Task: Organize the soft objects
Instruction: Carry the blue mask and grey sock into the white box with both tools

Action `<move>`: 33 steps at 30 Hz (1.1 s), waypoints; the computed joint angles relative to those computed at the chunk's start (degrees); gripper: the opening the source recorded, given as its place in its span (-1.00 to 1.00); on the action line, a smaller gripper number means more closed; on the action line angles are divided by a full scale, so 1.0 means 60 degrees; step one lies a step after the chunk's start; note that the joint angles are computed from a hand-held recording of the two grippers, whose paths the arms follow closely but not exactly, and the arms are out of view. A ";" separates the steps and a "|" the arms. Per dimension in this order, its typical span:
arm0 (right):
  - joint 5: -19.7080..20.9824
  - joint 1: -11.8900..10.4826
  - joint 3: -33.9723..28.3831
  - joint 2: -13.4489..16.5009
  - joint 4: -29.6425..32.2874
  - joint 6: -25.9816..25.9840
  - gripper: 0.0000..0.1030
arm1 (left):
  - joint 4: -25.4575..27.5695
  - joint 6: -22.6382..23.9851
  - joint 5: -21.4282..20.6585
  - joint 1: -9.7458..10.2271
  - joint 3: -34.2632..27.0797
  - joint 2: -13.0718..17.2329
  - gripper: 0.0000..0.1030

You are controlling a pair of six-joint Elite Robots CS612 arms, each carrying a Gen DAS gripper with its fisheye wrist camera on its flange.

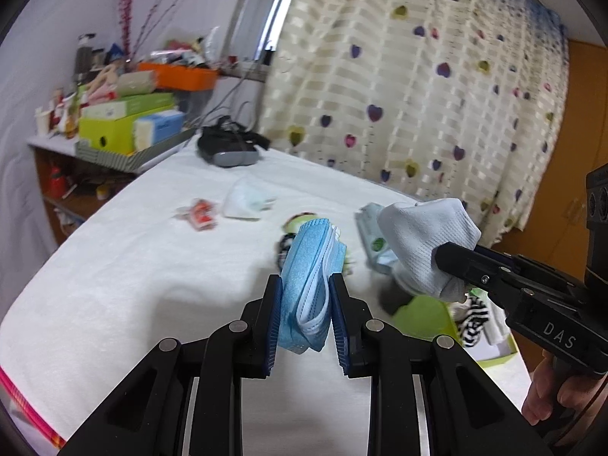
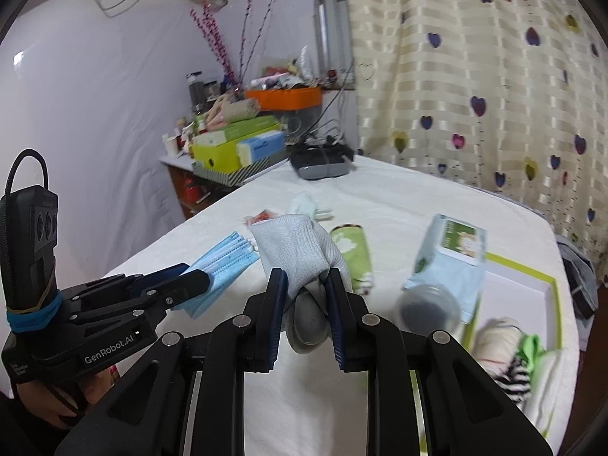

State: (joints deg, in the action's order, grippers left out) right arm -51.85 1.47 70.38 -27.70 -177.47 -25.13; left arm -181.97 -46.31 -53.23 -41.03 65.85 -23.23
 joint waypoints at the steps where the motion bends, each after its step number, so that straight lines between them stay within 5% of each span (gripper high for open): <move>1: 0.0013 -0.0040 0.0054 -0.0020 -0.0082 0.0045 -0.56 | 0.0006 0.0122 -0.0042 -0.0024 -0.0122 0.0044 -0.55; 33: -0.0631 -0.1073 0.0582 -0.0094 -0.1448 0.1633 -0.56 | 0.1496 0.2199 -0.1723 -0.0311 -0.3779 0.1589 -0.55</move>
